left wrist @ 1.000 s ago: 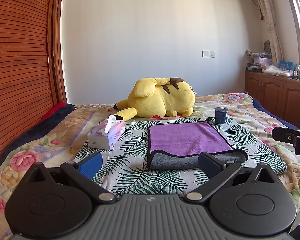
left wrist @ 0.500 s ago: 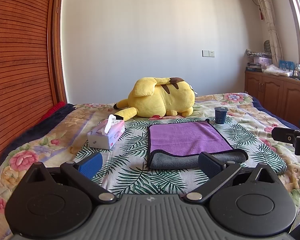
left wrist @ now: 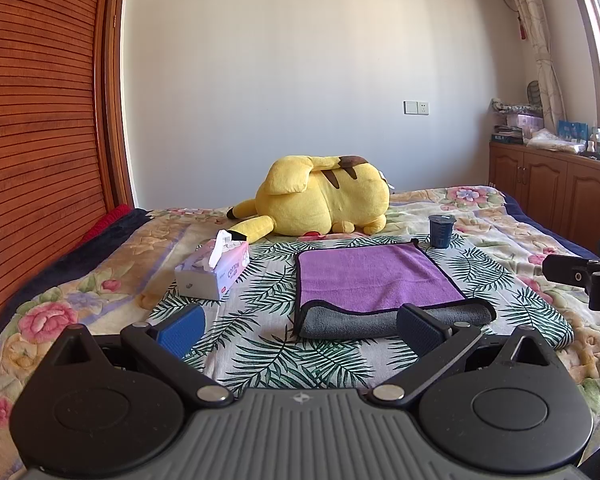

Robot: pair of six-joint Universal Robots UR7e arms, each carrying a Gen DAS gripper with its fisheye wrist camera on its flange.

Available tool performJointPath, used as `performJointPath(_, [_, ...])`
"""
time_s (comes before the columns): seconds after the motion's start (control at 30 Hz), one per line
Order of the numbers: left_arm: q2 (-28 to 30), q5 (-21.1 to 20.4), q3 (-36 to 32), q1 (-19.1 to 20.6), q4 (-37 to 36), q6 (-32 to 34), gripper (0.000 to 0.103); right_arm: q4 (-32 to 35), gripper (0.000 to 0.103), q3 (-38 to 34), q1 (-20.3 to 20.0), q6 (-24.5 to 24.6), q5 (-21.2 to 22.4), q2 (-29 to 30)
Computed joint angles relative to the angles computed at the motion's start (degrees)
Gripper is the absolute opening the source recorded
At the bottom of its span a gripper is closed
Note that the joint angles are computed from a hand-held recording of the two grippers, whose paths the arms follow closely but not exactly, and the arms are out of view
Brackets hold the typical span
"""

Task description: Fold towel

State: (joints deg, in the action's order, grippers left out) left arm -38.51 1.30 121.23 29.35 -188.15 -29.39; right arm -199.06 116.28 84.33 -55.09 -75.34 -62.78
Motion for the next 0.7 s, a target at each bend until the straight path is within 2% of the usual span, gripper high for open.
performJointPath(0.37, [-0.44, 0.04, 0.29, 0.02, 1.73, -1.60, 0.085, 0.02, 0.103, 0.00, 0.02, 0.02, -0.03, 0.00])
performJointPath(0.7, [-0.02, 0.05, 0.01, 0.01, 0.33, -0.26, 0.085, -0.08, 0.103, 0.02, 0.16, 0.13, -0.16, 0.05])
